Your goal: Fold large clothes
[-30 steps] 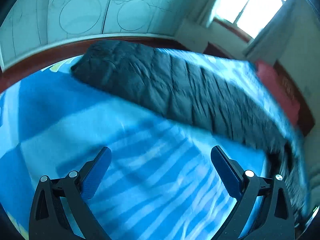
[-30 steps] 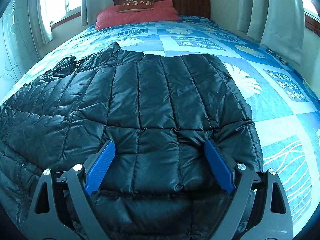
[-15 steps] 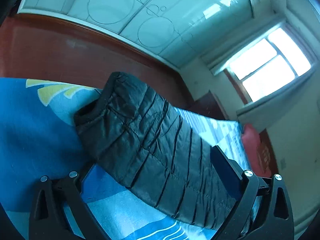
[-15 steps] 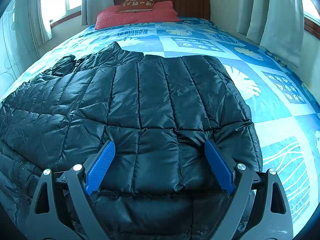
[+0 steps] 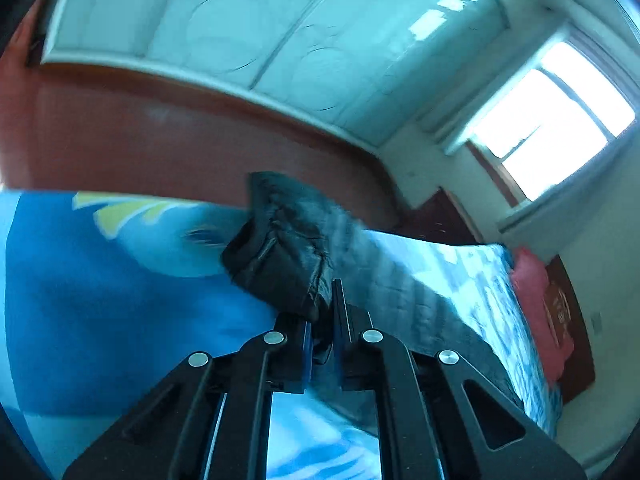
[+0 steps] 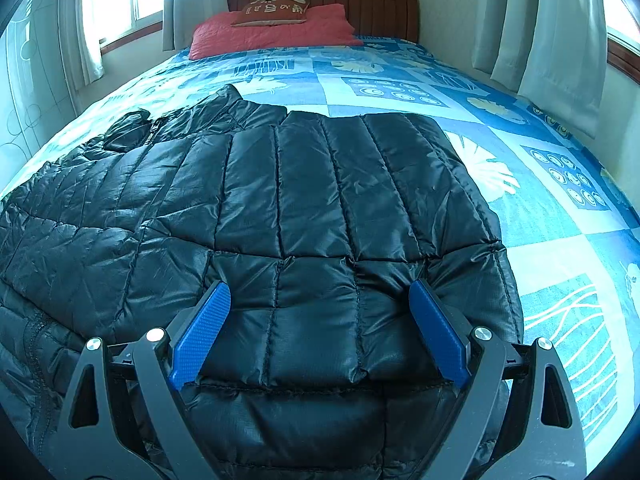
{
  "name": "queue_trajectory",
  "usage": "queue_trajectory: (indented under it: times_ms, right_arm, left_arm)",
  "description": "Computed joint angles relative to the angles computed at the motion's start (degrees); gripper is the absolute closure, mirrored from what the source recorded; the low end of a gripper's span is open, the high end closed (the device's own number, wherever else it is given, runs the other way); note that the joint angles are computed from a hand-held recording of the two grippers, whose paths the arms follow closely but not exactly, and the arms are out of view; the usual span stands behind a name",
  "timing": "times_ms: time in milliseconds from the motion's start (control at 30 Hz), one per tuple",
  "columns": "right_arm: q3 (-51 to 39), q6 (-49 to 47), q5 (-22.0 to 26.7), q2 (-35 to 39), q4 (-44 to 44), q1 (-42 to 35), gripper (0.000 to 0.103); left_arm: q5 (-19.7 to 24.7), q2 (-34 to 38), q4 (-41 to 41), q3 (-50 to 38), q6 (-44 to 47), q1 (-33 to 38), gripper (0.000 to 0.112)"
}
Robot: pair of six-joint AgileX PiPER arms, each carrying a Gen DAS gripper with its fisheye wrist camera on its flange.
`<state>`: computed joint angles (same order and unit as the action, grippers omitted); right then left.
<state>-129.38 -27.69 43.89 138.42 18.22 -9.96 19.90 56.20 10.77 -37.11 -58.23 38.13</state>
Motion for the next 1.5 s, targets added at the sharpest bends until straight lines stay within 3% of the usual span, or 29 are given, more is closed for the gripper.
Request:
queue_trajectory:
  times_ms: [100,133,233,333,467,767,1067,1167,1233,1300,1367,1500]
  right_arm:
    - [0.0,-0.1,0.0,0.0,0.1,0.0,0.013]
    - [0.0,-0.2,-0.1,0.0,0.2,0.0,0.013]
    - [0.0,-0.4,0.0,0.0,0.4,-0.1,0.013]
    - [-0.9,-0.5,0.5,0.4,0.7,-0.3,0.013]
    - [-0.9,-0.4,0.5,0.4,0.8,-0.3,0.013]
    - [-0.1,-0.5,0.0,0.0,0.8,-0.2,0.013]
    - [0.3,-0.4,-0.4,-0.2,0.9,-0.2,0.012]
    - [0.1,-0.2,-0.1,-0.1,0.9,-0.1,0.012]
    - [-2.1,0.2,1.4,0.9,1.0,-0.2,0.012]
    - [-4.6,0.5,3.5,1.9,1.4,-0.5,0.012]
    - [-6.7,0.6,5.9,2.5,2.5,-0.9,0.012]
    - [1.6,0.5,3.1,-3.9,7.3,-1.9,0.012]
  left_arm:
    - [5.6,1.0,17.2,-5.7,-15.4,-13.4,0.105]
    - [9.5,2.5,22.9,-8.8,-20.9,-19.2,0.105]
    - [15.6,8.1,40.1,-14.8,-35.4,-36.3,0.106]
    - [20.1,16.0,45.5,-22.3,-39.3,-46.7,0.106]
    - [23.2,27.4,43.8,-36.1,-35.0,-57.2,0.106]
    - [28.7,56.5,34.6,-72.3,-14.1,-70.7,0.105]
    - [38.6,78.2,21.3,-101.1,2.4,-74.9,0.105]
    - [45.0,84.5,16.0,-112.0,8.8,-75.0,0.098]
    - [44.5,83.5,15.0,-110.2,10.5,-75.4,0.083]
    - [40.4,77.4,16.5,-100.1,8.1,-76.2,0.05]
    - [33.8,71.0,19.2,-89.8,4.3,-77.2,0.042]
    - [29.3,62.5,21.7,-79.0,1.4,-78.0,0.042]
